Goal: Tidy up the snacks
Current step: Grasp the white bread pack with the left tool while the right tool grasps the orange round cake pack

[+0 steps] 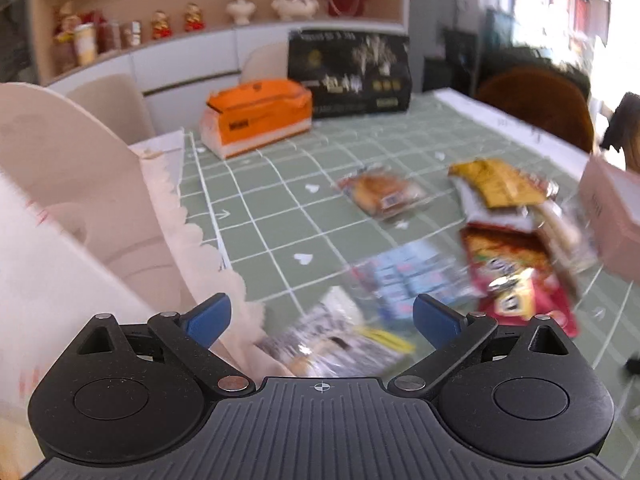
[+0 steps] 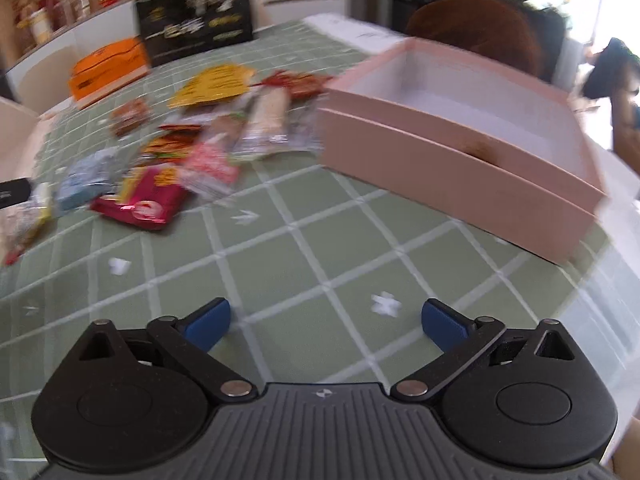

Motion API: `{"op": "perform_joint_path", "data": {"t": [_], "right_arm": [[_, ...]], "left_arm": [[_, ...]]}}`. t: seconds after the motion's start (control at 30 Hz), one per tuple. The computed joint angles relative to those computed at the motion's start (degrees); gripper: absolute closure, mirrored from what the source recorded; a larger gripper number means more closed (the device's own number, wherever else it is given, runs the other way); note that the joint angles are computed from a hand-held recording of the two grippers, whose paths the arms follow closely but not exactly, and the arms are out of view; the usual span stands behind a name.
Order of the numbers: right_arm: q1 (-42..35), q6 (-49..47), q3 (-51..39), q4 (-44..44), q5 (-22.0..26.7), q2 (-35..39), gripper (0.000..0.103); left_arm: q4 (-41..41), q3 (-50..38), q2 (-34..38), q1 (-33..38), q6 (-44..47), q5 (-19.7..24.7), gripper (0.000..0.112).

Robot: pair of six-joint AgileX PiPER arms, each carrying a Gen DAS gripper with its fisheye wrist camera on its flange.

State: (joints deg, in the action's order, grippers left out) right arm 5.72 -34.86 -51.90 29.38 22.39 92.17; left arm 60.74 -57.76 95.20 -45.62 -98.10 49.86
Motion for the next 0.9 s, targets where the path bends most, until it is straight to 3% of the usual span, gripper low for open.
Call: {"op": "perform_joint_path", "data": {"t": [0.07,0.2,0.3,0.43,0.53,0.6,0.63,0.67,0.73,0.8,0.87,0.9], "right_arm": [[0.89,0.87,-3.1,1.52,2.94,-0.1,0.008],[6.8,6.69,-12.31,-1.06,6.22,3.14,0.008],[13.02,12.53,-21.84,-6.31,8.25,9.04,0.008],[20.87,19.36,-38.46,-12.47,15.37,21.28,0.008],[25.93,27.87,-53.78,-22.27,23.27,31.88,0.008],[27.28,27.96,-58.83,-24.87,25.43,35.21,0.01],[27.17,26.45,-60.45,-23.94,26.88,35.85,0.015],[26.55,23.74,-61.47,-21.59,28.75,35.7,0.031],[26.06,22.74,-60.84,-21.72,29.18,34.46,0.04],[24.4,22.93,-59.98,-22.27,30.34,32.88,0.072],[22.26,22.91,-60.6,-21.07,32.64,32.45,0.081],[21.2,22.71,-59.69,-20.46,32.33,31.75,0.081]], "left_arm": [[-2.27,0.29,-0.44,2.43,8.23,-4.04,0.011],[-9.31,2.18,-1.11,3.39,16.34,-12.18,0.011],[-7.45,4.26,-1.65,1.34,12.2,-13.5,0.011],[-5.89,8.76,-5.93,1.43,5.51,-18.45,0.011],[-4.22,9.65,-7.66,1.62,3.37,-16.76,0.011],[-4.92,9.04,-7.72,2.62,6.33,-16.09,0.011],[-5.82,8.83,-7.7,3.4,7.81,-16.61,0.011],[-6.28,8.68,-7.46,4.03,8.27,-17.23,0.011],[-7.12,7.68,-6.12,5.06,9.65,-18.52,0.012],[-8.65,6.15,-4.28,5.55,12.36,-19.26,0.012],[-10.49,4.9,-2.55,5.53,14.92,-20.06,0.018],[-9.38,4.25,-2.03,4.51,14.48,-18.89,0.034]]}}
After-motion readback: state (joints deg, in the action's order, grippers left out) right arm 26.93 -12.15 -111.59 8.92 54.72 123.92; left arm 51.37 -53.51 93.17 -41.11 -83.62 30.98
